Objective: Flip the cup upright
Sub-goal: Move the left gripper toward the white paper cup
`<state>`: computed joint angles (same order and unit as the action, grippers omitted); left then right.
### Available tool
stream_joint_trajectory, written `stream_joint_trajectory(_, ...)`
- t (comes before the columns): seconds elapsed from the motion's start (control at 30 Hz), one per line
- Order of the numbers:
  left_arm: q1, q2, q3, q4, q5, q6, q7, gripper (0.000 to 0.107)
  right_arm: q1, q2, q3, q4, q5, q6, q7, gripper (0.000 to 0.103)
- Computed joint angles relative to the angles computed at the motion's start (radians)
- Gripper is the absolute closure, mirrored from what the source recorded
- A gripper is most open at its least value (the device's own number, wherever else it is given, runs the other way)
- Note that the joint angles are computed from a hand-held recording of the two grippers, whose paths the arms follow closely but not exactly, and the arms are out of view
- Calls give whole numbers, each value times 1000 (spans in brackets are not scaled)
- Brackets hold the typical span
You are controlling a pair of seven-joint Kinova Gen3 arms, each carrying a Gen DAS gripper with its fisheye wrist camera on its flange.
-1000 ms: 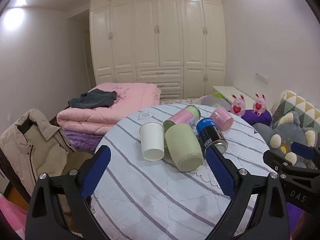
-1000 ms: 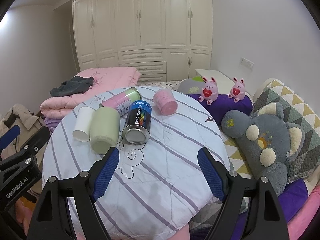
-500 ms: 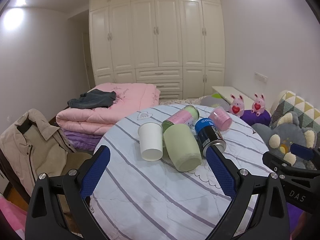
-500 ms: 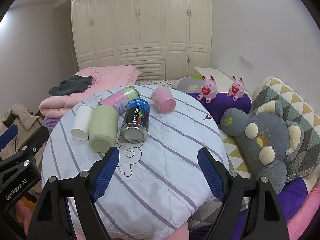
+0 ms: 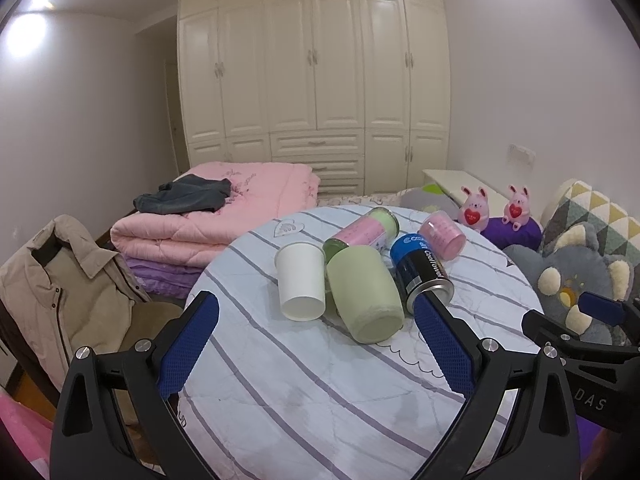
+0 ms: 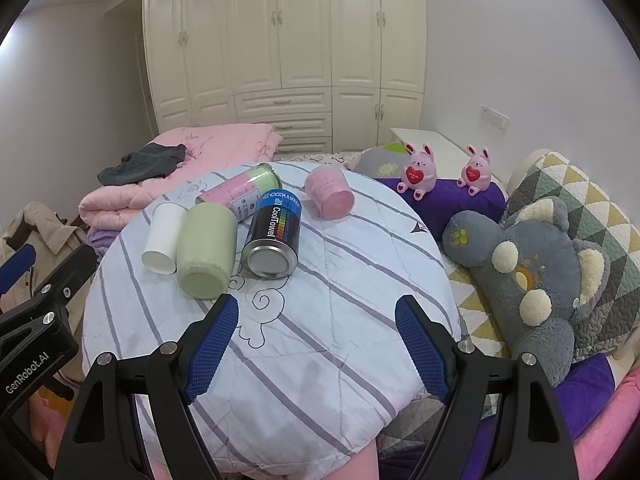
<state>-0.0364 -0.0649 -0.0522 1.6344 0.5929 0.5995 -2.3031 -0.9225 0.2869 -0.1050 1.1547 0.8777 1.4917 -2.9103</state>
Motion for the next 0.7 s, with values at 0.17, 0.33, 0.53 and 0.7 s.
stream_joint_trajectory(0.17, -5, 32, 15, -39, -41, 16, 38, 8, 27, 15, 7, -33, -38, -8, 42, 21)
stream_joint_trajectory(0.33, -18, 88, 38, -110, -98, 52, 107, 8, 48, 41, 26, -87, -64, -13, 96, 21)
stream_joint_trajectory(0.53, -31, 191, 67, -243, -197, 132, 229, 8, 74, 89, 64, -178, -112, -17, 177, 21)
stream_joint_trajectory(0.7, -27, 284, 86, -364, -298, 210, 337, 6, 108, 148, 97, -279, -177, -7, 261, 21)
